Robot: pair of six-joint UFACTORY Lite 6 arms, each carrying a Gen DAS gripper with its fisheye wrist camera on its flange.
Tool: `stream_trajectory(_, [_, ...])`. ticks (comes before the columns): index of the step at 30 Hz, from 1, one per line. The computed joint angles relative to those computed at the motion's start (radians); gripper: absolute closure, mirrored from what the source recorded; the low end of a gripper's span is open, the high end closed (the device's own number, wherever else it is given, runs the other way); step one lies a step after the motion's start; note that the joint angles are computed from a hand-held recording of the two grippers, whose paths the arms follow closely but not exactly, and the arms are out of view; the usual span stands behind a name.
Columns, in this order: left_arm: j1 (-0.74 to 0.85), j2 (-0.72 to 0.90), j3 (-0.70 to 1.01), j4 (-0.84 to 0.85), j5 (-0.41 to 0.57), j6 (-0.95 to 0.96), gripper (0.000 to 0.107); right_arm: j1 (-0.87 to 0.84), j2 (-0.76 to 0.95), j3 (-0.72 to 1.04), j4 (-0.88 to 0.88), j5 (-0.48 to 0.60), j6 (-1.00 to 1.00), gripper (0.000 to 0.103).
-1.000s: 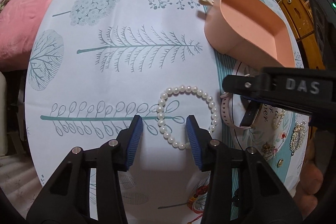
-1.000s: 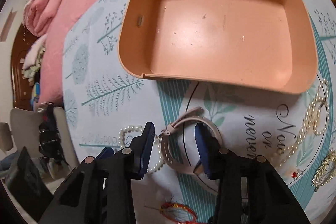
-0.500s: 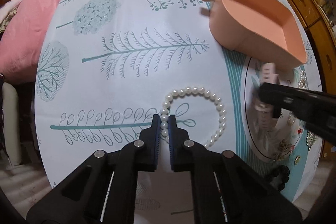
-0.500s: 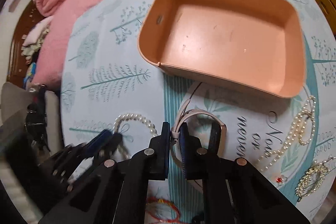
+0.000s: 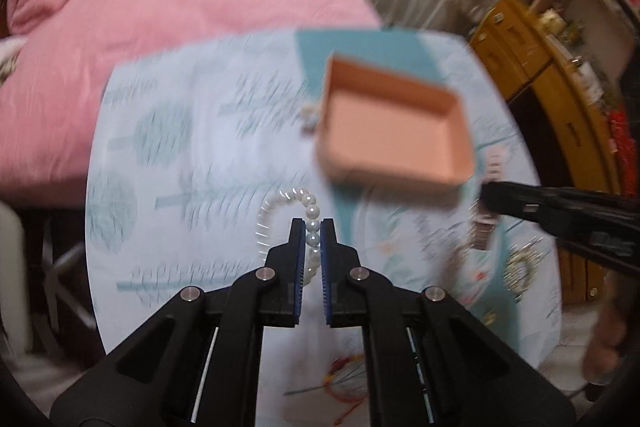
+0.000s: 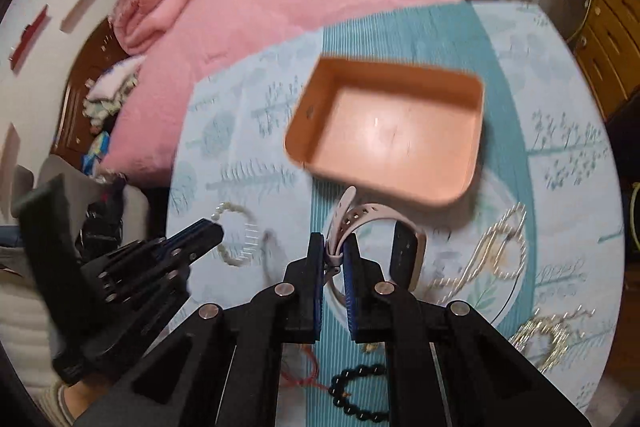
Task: Organize jewelry
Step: 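Carry both items into the peach box and open both tools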
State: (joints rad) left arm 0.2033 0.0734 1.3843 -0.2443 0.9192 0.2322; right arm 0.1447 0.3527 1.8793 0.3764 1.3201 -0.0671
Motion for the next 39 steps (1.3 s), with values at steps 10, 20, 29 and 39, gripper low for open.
stream_trajectory(10, [-0.145, 0.446, 0.636, -0.031, 0.035, -0.055, 0.102, -0.076, 0.42, 0.478, 0.063, 0.006, 0.007, 0.094])
stream_trajectory(20, [-0.216, 0.701, 0.627, 0.125, -0.03, -0.104, 0.102, -0.068, 0.488, 0.322, -0.008, -0.045, -0.05, 0.094])
stream_trajectory(29, [-0.205, 0.596, 0.403, 0.212, -0.039, -0.245, 0.101, -0.051, 0.489, 0.25, -0.04, -0.086, -0.087, 0.083])
stream_trajectory(39, [-0.164, 0.485, 0.364, 0.109, 0.002, -0.168, 0.057, -0.034, 0.368, 0.255, -0.023, -0.024, -0.095, 0.059])
